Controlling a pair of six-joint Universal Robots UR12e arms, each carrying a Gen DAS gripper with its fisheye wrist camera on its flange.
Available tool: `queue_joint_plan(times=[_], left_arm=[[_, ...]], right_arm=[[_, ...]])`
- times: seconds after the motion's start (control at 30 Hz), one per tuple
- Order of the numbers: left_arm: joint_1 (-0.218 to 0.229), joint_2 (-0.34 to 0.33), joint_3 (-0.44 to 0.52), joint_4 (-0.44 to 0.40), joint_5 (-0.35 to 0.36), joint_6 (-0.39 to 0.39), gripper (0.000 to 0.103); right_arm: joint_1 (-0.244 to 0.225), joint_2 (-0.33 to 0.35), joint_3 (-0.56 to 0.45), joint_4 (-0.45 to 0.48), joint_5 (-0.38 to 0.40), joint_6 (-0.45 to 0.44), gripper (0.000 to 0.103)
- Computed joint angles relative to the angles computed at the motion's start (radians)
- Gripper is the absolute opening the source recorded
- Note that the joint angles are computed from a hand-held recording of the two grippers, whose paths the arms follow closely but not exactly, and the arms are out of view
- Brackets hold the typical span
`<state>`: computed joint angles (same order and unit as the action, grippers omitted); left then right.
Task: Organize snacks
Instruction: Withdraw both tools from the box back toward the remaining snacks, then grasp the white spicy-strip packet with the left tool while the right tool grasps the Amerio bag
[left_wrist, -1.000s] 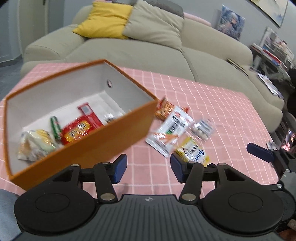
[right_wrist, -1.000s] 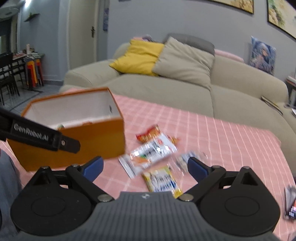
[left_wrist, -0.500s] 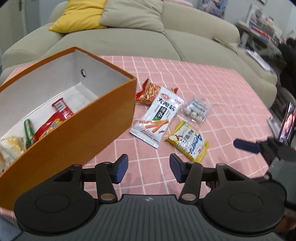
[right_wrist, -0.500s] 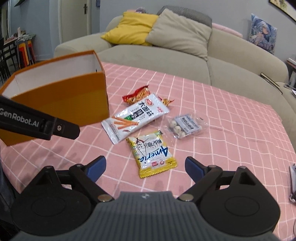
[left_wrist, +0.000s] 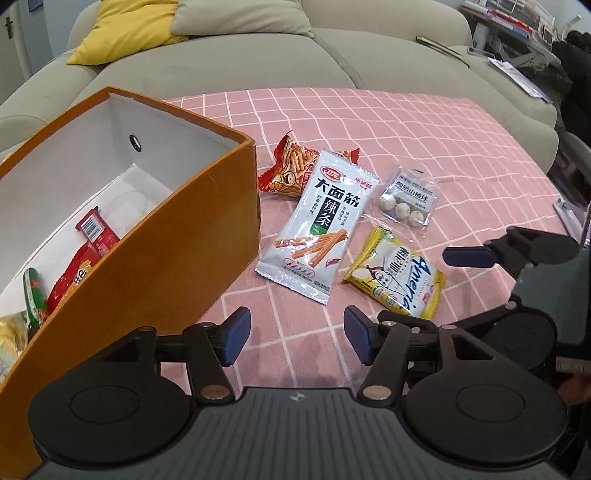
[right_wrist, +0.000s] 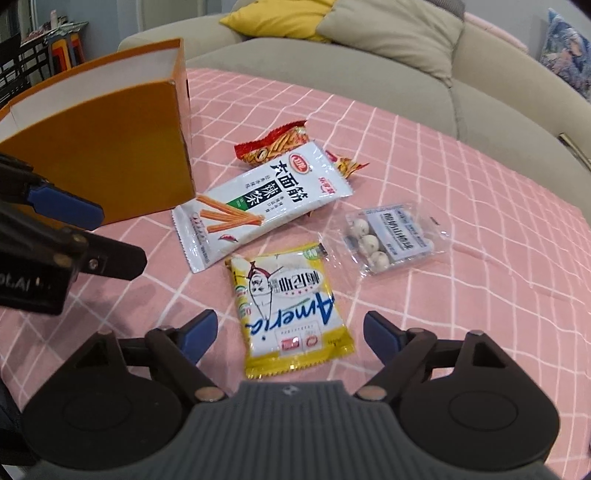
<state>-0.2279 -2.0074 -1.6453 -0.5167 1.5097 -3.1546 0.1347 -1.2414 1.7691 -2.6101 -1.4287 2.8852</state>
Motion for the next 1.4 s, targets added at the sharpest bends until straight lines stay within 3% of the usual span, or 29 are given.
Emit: queue_joint_plan(times=[0.3,0.37,0.43,0.53,0.83,1.1,1.4], left_arm=[[0.003,-0.026,0.036,-0.040,-0.002,0.008,0.071],[0.004,-0.031,0.042,-0.043,-0.006,0.006,0.071],[0.005,-0.035,0.046,-0.041,-0.008,0.005,0.071],[0.004,-0.043,0.053,-0.035,-0.016,0.011,0.072],[-0.009,-0.066,0.075,-0.003,-0.012,0.118,0.080],[-0.025,-0.110,0.122,-0.010,0.003,0.129,0.083],[-0.048,-0.141,0.129,0.065,0.068,0.156,0.080]], right_arm=[[-0.009,0.043,-0.058,0.075,0.060,-0.011,0.082],[-0.008,0.047,-0.064,0.073,0.056,-0.013,0.078],[-0.008,0.046,-0.061,0.062,0.056,-0.013,0.063],[-0.013,0.038,-0.058,0.072,0.057,-0.001,0.053],[-0.029,-0.019,0.011,0.055,-0.008,0.061,0.053],[-0.041,-0.018,0.000,0.085,-0.002,0.042,0.055],[-0.038,-0.006,-0.014,0.096,0.006,0.043,0.064]])
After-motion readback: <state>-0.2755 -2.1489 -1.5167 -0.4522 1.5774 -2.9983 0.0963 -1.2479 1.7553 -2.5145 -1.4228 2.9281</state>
